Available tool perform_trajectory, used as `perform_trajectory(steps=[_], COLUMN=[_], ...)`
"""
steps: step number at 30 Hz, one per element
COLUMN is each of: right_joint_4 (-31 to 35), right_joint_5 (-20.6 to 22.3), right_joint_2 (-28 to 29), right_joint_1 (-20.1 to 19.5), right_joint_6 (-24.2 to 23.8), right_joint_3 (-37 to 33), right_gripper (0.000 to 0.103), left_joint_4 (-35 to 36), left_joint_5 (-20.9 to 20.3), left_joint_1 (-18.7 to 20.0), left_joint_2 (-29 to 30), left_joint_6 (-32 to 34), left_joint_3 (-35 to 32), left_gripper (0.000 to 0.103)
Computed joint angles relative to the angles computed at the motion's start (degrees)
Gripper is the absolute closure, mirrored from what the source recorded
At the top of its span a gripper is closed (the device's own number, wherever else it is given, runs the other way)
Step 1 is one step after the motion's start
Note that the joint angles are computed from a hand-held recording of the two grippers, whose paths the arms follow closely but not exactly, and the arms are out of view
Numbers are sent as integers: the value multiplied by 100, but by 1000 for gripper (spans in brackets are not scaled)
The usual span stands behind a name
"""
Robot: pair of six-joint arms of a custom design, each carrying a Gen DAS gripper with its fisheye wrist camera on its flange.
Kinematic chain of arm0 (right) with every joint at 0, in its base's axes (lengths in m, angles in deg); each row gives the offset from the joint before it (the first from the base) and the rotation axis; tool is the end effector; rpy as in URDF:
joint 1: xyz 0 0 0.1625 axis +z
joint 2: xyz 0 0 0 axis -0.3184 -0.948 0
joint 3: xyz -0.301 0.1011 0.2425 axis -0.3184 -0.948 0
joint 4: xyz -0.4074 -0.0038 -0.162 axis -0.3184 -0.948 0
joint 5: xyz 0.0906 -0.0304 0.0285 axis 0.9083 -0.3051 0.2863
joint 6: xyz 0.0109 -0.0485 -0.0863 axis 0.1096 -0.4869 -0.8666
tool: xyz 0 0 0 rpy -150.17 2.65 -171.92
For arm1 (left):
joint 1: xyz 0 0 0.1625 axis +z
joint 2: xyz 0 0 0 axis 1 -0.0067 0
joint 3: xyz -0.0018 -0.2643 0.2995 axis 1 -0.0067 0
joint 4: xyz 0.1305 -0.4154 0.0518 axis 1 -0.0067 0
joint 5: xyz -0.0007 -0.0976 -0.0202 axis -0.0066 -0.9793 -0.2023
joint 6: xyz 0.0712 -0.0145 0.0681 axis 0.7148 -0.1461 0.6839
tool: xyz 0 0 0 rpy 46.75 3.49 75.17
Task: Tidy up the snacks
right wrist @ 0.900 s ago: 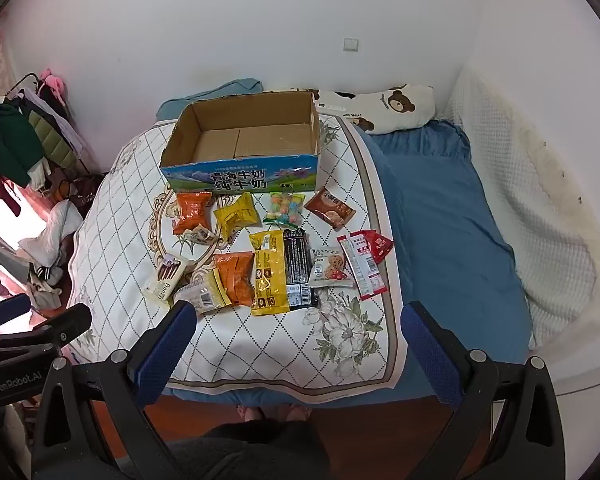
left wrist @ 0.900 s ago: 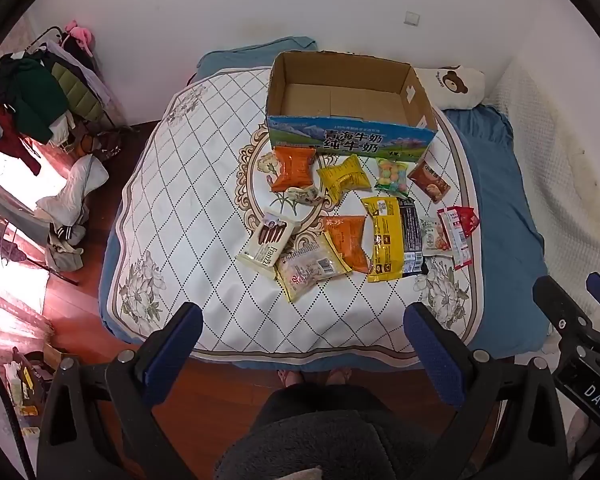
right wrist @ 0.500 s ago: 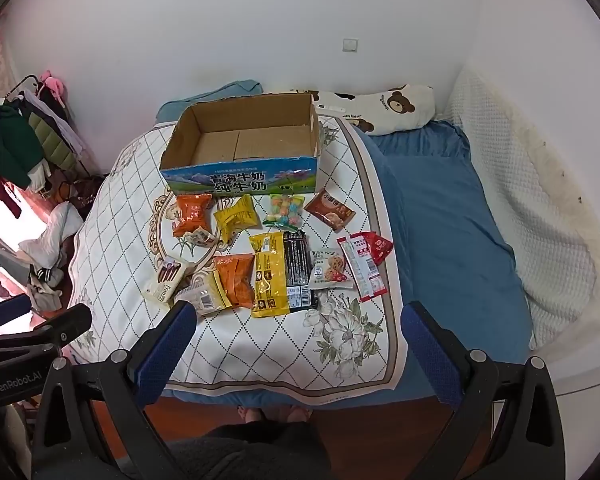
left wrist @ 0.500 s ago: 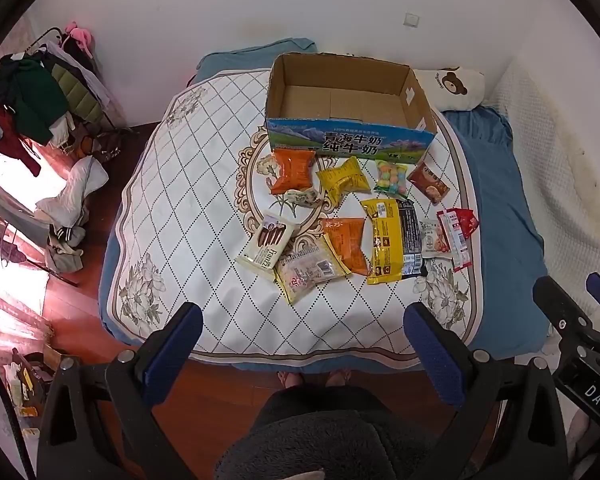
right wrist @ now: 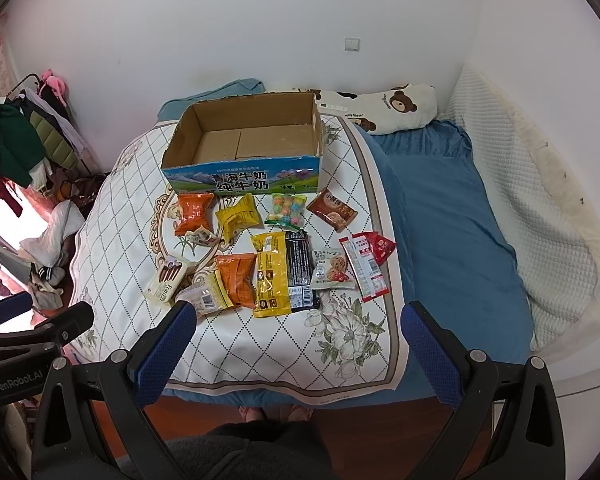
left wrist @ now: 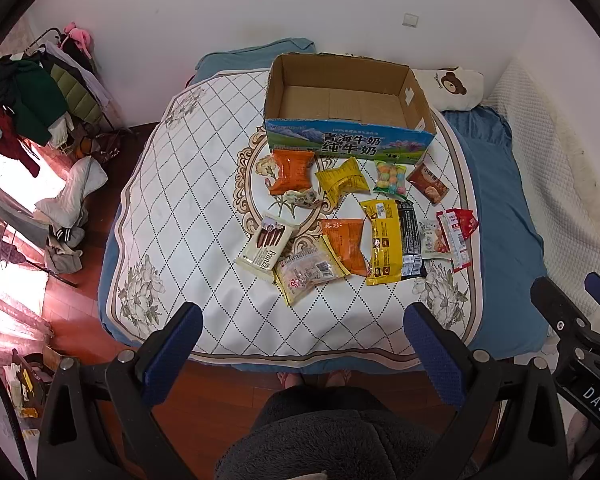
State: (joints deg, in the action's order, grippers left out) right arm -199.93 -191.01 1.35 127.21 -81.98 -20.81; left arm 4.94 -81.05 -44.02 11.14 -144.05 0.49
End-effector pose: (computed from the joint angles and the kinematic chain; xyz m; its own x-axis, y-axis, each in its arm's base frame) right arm 0.3464 -0.7940 0.3375 -0.6691 -0.3608 0.6497 -0.5831 0.7969 -0.1580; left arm -0.4028 -0.7157 0.2728 -0.6374 -0.4285 -0.6404 0.0036 0.8295 -0.5586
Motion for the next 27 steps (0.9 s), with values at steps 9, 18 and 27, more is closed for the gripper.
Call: perform_trajectory(steps=[9, 18, 27], right_joint_4=[21, 14, 77], right_joint_5=[-5, -16, 3], right_joint_2=[33, 44, 196], right_joint_1=[16, 37, 55], right_joint_6=[18, 13, 1], right_joint_3=[-31, -62, -299], right_gripper=[0, 0, 0], left_joint_4=[-37, -79, -35], left_joint_5=[-5, 18, 48], left_joint_1=[2, 29, 60], left_joint_2=[-15, 82, 148], left_joint_6=[15, 72, 132], left_joint_3=[26, -80, -252], left_gripper=[0, 0, 0])
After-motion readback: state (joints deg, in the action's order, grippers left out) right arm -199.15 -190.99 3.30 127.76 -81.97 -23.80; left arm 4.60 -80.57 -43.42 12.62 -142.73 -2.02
